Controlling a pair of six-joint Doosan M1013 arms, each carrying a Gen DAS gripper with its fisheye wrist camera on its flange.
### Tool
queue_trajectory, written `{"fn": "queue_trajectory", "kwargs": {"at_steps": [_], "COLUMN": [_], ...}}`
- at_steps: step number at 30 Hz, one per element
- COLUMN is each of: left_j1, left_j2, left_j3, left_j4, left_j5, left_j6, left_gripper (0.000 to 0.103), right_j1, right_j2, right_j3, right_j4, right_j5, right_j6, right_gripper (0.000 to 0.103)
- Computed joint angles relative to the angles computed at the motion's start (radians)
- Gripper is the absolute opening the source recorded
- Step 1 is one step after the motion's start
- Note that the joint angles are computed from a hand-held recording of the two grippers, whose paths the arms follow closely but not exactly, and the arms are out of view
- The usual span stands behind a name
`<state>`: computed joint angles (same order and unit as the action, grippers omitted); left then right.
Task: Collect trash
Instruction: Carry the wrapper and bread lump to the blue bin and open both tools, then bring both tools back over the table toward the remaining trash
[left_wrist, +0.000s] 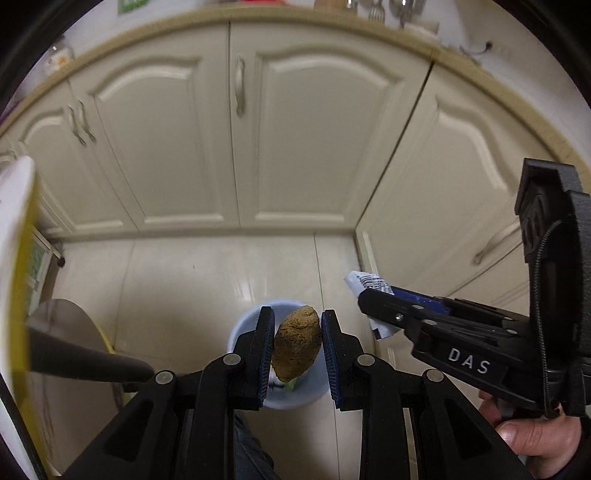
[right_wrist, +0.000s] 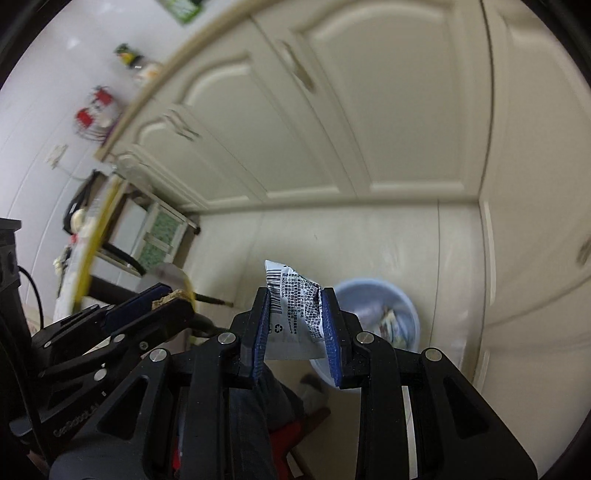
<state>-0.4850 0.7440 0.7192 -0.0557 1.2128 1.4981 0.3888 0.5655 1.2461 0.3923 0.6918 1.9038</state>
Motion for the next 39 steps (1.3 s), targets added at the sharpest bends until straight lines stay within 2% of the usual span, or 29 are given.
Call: {"fn": "queue_trajectory", "kwargs": {"at_steps": [3, 6, 7, 8, 9, 11, 12, 13, 14, 15, 16, 17, 18, 19, 23, 26, 32, 39], "left_j1": [-0.004, 0.001, 0.001, 0.001, 0.002, 0.000, -0.001, -0.002, -0.003, -0.005, -0.006, -0.008, -0.011, -0.015, -0.031, -0.033, -0.024, 0.000], "left_j2": [0.068, 0.127, 0.153, 0.165, 0.178, 0.188, 0.198, 0.184, 0.195, 0.182, 0.164, 0.169, 0.160, 0.142, 0.104, 0.062, -0.085, -0.232], "left_j3": [-0.088, -0.174, -0.218, -0.238, -0.259, -0.276, -0.293, -0.268, -0.286, -0.261, -0.229, -0.239, -0.223, -0.191, -0.139, -0.086, 0.104, 0.262], "left_j4": [0.000, 0.000, 0.002, 0.005, 0.012, 0.028, 0.041, 0.047, 0.058, 0.064, 0.071, 0.077, 0.082, 0.088, 0.141, 0.127, 0.110, 0.146], "left_j5": [0.062, 0.121, 0.145, 0.158, 0.166, 0.164, 0.160, 0.159, 0.162, 0.150, 0.139, 0.138, 0.131, 0.111, 0.081, 0.022, -0.141, -0.320], "left_j6": [-0.008, -0.019, -0.023, -0.024, -0.029, -0.041, -0.049, -0.054, -0.059, -0.060, -0.062, -0.064, -0.066, -0.067, -0.058, -0.051, -0.053, -0.099], "left_gripper": [0.023, 0.028, 0.035, 0.046, 0.052, 0.070, 0.073, 0.076, 0.077, 0.077, 0.078, 0.078, 0.078, 0.078, 0.080, 0.080, 0.080, 0.080], "right_j1": [-0.012, -0.023, -0.026, -0.027, -0.026, -0.029, -0.030, -0.030, -0.030, -0.030, -0.029, -0.030, -0.029, -0.028, -0.018, -0.013, 0.003, 0.047], "right_j2": [0.020, 0.041, 0.045, 0.051, 0.052, 0.057, 0.060, 0.062, 0.063, 0.063, 0.062, 0.060, 0.058, 0.055, 0.051, 0.037, -0.009, -0.048], "right_j3": [0.009, 0.010, 0.013, 0.013, 0.015, 0.019, 0.019, 0.019, 0.020, 0.018, 0.019, 0.019, 0.019, 0.020, -0.006, -0.012, -0.019, -0.083], "right_j4": [0.047, 0.111, 0.121, 0.124, 0.126, 0.141, 0.143, 0.140, 0.137, 0.132, 0.128, 0.121, 0.107, 0.077, -0.035, -0.082, -0.183, -0.329], "right_j5": [0.014, 0.025, 0.026, 0.029, 0.028, 0.027, 0.028, 0.029, 0.027, 0.026, 0.025, 0.024, 0.022, 0.022, 0.076, 0.074, 0.036, 0.006], "right_j6": [-0.005, -0.025, -0.025, -0.017, -0.013, -0.007, -0.003, 0.004, 0.013, 0.025, 0.036, 0.050, 0.073, 0.110, 0.211, 0.244, 0.323, 0.381], "right_gripper": [0.027, 0.033, 0.035, 0.039, 0.039, 0.045, 0.052, 0.060, 0.063, 0.070, 0.080, 0.087, 0.099, 0.103, 0.103, 0.103, 0.103, 0.103]}}
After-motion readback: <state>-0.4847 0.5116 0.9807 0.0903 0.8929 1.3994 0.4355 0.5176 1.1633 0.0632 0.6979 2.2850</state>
